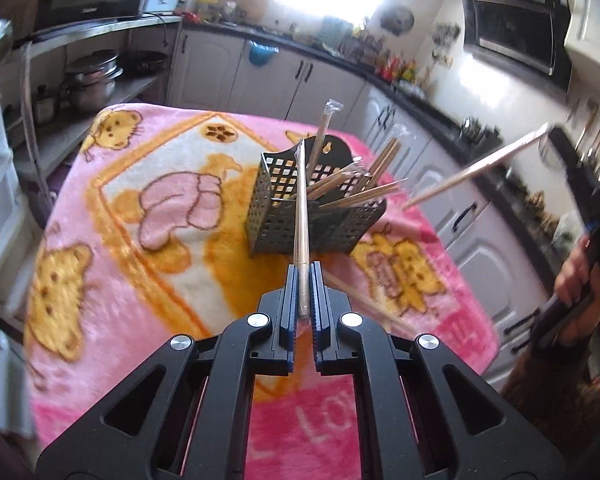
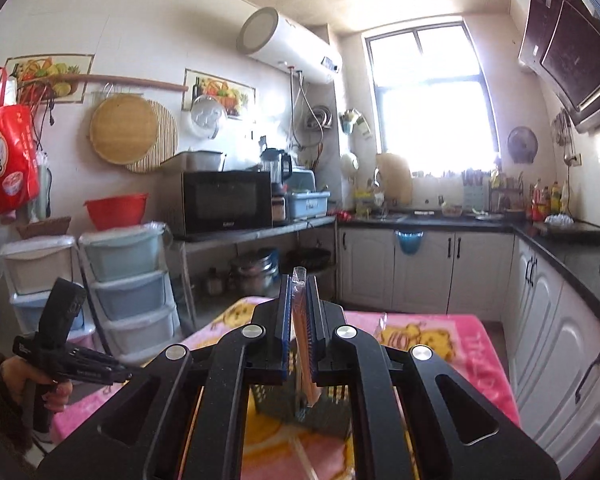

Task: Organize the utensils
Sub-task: 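Lift both held chopsticks and carry them above the green caddy, then lower the chopsticks into the caddy and open both grippers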

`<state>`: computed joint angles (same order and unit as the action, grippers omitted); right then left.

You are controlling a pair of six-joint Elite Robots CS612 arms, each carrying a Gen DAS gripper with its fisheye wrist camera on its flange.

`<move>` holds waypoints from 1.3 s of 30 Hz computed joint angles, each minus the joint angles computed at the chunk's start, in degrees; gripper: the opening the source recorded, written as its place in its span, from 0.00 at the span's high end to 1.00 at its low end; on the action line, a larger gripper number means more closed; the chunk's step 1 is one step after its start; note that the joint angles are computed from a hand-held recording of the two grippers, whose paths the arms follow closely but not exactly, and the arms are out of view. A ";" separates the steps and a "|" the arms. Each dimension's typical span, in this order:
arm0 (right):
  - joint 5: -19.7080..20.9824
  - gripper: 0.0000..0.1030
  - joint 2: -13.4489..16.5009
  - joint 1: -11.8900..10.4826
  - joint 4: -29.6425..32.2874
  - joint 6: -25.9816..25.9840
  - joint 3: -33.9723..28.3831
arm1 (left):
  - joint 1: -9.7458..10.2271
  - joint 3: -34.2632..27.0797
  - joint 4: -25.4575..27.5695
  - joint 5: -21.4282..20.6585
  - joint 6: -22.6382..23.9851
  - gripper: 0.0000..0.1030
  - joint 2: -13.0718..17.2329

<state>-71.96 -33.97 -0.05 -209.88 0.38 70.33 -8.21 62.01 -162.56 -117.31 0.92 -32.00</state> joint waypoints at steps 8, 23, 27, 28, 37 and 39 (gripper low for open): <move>-2.72 0.93 3.33 0.16 5.40 0.56 -7.80 | -0.26 -7.77 15.94 2.75 8.78 0.97 1.38; -3.88 0.93 8.27 0.20 15.20 3.20 -16.26 | -0.56 -18.59 24.67 2.32 8.71 0.73 5.72; -3.64 0.93 9.06 0.12 16.18 4.09 -17.40 | -0.35 -21.88 19.59 0.43 4.21 0.63 8.04; -3.67 0.93 9.15 0.16 16.45 4.03 -17.56 | -0.31 -22.42 18.72 -0.01 3.28 0.63 8.50; -3.66 0.91 9.87 0.26 18.95 4.16 -18.68 | -0.62 -23.52 14.99 -0.97 0.66 0.42 11.01; -3.87 0.84 9.93 0.25 19.45 4.28 -18.69 | -0.75 -23.51 14.23 -0.23 0.58 0.38 11.39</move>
